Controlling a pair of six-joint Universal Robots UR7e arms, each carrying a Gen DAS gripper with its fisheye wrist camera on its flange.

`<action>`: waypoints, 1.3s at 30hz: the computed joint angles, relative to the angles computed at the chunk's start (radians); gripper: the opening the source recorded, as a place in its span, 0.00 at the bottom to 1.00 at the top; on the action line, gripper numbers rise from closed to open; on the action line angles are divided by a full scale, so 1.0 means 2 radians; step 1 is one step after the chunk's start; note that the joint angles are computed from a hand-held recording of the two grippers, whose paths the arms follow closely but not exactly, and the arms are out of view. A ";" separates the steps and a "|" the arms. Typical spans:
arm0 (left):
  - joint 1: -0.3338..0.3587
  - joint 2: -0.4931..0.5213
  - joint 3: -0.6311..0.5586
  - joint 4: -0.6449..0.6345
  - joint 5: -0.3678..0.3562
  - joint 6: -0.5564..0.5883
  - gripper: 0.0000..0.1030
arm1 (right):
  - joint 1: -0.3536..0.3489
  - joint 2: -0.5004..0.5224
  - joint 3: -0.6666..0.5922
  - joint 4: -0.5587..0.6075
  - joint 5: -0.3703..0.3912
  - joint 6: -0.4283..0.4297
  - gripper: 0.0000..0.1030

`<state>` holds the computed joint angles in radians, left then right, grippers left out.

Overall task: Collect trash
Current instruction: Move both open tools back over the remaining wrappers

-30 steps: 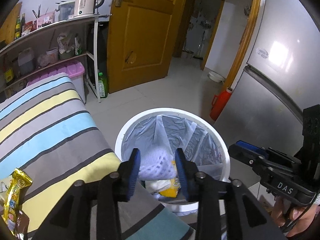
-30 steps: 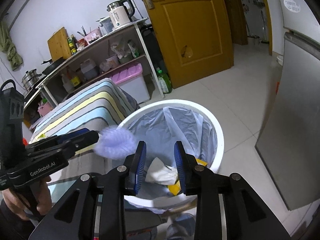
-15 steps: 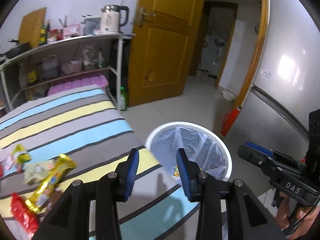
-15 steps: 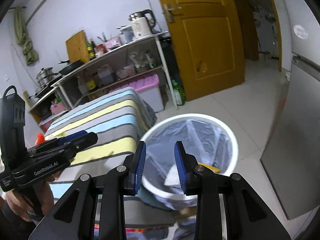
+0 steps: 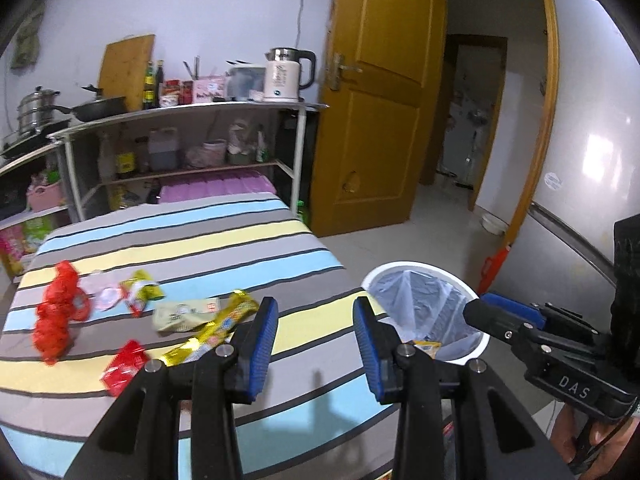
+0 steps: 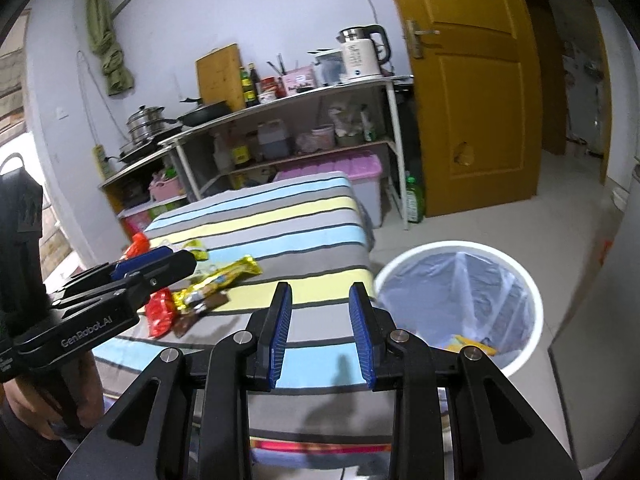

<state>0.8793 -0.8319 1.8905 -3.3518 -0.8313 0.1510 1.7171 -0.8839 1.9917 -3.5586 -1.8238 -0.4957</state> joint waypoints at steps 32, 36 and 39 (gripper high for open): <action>0.031 -0.053 0.080 -0.088 0.091 -0.006 0.46 | 0.031 0.070 -0.053 0.067 0.019 -0.017 0.30; 0.050 -0.059 0.078 -0.070 0.088 -0.022 0.46 | 0.032 0.083 -0.068 0.084 0.017 -0.018 0.30; 0.063 -0.064 0.080 -0.056 0.084 -0.035 0.48 | 0.031 0.091 -0.077 0.095 0.018 -0.018 0.37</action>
<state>1.0044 -0.9606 2.0497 -3.4630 -0.6628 0.0805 1.7795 -0.7021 1.8370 -3.3687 -1.7884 -0.5311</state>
